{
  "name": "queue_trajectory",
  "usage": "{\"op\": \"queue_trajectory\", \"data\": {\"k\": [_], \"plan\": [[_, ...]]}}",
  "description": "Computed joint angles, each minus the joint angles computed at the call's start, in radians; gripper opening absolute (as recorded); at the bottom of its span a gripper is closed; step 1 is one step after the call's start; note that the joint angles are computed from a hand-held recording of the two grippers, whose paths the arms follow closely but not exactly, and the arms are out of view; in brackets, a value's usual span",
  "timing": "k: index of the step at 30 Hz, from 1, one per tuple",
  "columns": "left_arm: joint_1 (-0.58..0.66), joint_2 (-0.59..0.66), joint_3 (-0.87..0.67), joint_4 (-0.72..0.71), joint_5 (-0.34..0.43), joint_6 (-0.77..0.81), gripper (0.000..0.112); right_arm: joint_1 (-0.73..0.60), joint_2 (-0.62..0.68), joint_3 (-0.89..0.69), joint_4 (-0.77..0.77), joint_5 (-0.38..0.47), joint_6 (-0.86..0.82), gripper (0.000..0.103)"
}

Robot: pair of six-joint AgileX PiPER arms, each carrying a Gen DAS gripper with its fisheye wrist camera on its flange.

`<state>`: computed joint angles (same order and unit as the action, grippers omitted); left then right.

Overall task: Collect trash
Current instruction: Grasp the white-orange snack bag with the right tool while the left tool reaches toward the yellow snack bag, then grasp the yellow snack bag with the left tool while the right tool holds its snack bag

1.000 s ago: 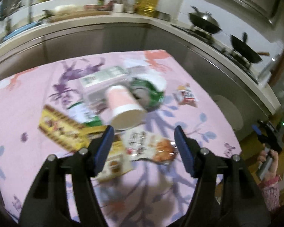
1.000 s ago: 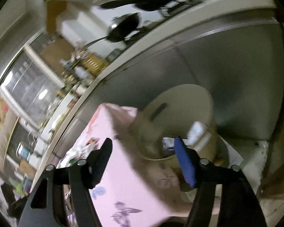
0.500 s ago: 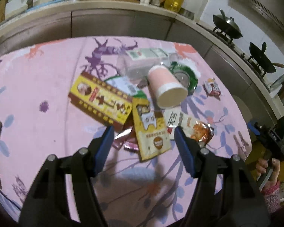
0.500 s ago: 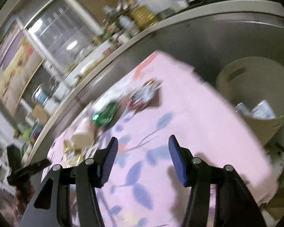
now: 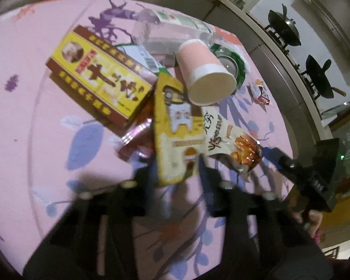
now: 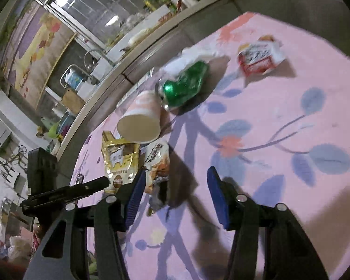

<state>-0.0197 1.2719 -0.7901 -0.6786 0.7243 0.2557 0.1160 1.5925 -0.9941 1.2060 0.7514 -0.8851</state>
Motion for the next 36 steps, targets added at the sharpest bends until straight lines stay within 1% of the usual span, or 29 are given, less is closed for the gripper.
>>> {"op": "queue_trajectory", "data": {"k": [2, 3, 4, 5, 7, 10, 12, 14, 18, 20, 24, 27, 28, 31, 33, 36], "plan": [[-0.008, 0.000, -0.001, -0.010, 0.006, 0.000, 0.010, 0.018, 0.043, -0.033, -0.021, 0.033, 0.033, 0.016], [-0.027, -0.017, 0.001, 0.021, -0.004, -0.032, 0.009, 0.019, 0.044, -0.030, -0.021, 0.032, 0.038, 0.014], [-0.055, -0.042, 0.000, 0.068, -0.017, -0.073, 0.006, 0.012, 0.037, -0.019, -0.006, 0.040, 0.019, 0.013], [-0.061, -0.058, -0.001, 0.076, -0.012, -0.077, 0.005, -0.001, 0.025, -0.006, 0.002, 0.049, 0.000, 0.012], [-0.056, -0.092, -0.004, 0.051, 0.013, -0.055, 0.003, -0.023, 0.004, 0.014, 0.008, 0.055, -0.017, 0.011], [-0.086, -0.130, -0.021, 0.069, 0.025, -0.073, 0.003, -0.089, -0.043, 0.067, 0.037, 0.091, -0.059, 0.010], [-0.112, -0.134, -0.040, 0.076, 0.029, -0.086, 0.002, -0.135, -0.071, 0.103, 0.054, 0.104, -0.088, 0.010], [-0.150, -0.133, -0.059, 0.094, 0.021, -0.106, 0.002, -0.198, -0.089, 0.130, 0.073, 0.136, -0.113, 0.009], [-0.228, -0.088, -0.120, 0.115, 0.004, -0.137, 0.002, -0.339, -0.123, 0.169, 0.093, 0.193, -0.142, 0.008], [-0.270, -0.044, -0.166, 0.119, -0.005, -0.141, 0.002, -0.405, -0.132, 0.178, 0.104, 0.214, -0.152, 0.008], [-0.365, 0.074, -0.288, 0.143, -0.026, -0.158, 0.002, -0.506, -0.126, 0.172, 0.121, 0.224, -0.163, 0.008], [-0.440, 0.198, -0.434, 0.165, -0.025, -0.169, 0.002, -0.604, -0.112, 0.150, 0.147, 0.237, -0.177, 0.008], [-0.472, 0.264, -0.518, 0.172, -0.015, -0.171, 0.002, -0.642, -0.102, 0.134, 0.154, 0.236, -0.182, 0.008], [-0.545, 0.409, -0.714, 0.201, 0.017, -0.192, 0.002, -0.720, -0.062, 0.076, 0.167, 0.222, -0.173, 0.008], [-0.591, 0.528, -0.887, 0.243, 0.060, -0.228, 0.002, -0.768, -0.020, 0.028, 0.163, 0.210, -0.157, 0.008], [-0.612, 0.618, -1.028, 0.260, 0.108, -0.265, 0.002, -0.818, 0.026, -0.014, 0.167, 0.216, -0.150, 0.008]]}}
